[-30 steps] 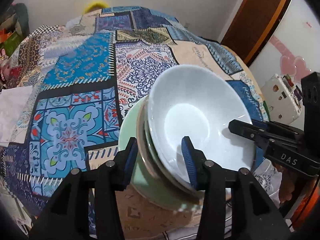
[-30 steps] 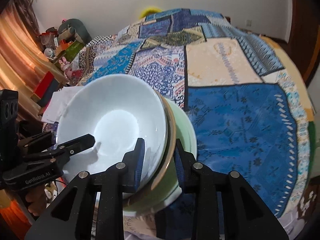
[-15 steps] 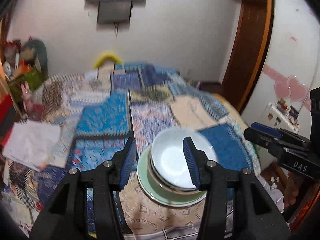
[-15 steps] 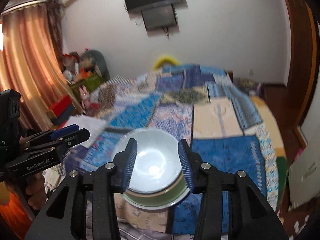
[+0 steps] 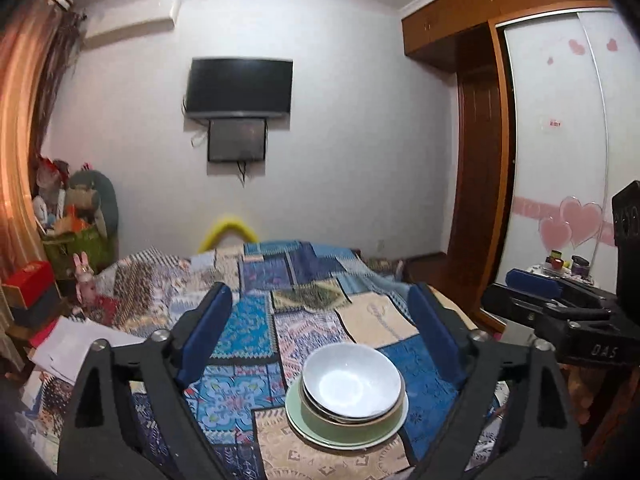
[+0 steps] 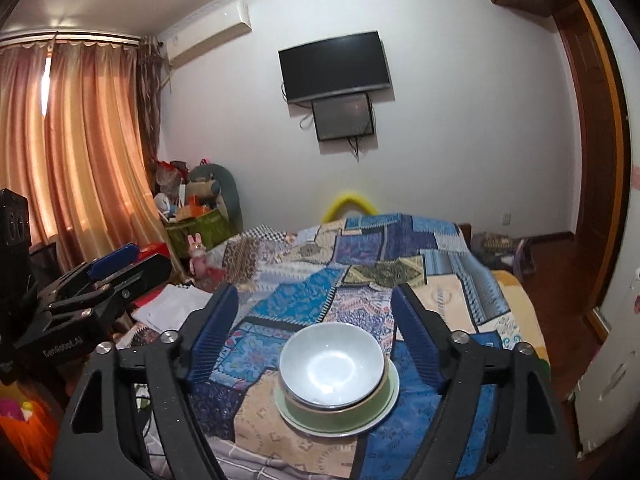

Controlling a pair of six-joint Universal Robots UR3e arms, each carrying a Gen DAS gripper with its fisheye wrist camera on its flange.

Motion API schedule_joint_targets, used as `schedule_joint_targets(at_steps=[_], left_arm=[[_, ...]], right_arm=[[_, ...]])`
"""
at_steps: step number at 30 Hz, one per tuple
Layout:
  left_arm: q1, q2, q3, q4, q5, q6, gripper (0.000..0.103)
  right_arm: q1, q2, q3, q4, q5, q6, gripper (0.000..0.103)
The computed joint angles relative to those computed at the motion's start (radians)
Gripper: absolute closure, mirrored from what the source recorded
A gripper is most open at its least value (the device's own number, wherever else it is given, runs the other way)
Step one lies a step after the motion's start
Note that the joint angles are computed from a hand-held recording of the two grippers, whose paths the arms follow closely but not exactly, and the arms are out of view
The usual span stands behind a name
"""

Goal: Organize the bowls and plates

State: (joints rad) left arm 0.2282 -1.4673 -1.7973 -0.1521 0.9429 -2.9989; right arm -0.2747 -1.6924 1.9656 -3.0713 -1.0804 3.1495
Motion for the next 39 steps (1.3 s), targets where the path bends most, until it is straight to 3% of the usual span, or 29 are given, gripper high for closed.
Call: schedule_joint_targets(at_steps=[6,15,39], left_arm=[[0.016,0.028,-0.086,0.143,0.006,-0.037,0.002],[0.061,0.058,-0.126,0.143,-0.052,-0.06,0.001],[0.048,0.063,-0.142,0.133,-0.046,-0.046,0.0]], right_arm=[[0.032,0.008,0.034,-0.112,-0.055,0.044,0.0],[0.044,-0.006,0.06,-0.135,-0.074,0.047,0.0],[0.023,-0.033,0.077,-0.103,-0.04,0.045,0.0]])
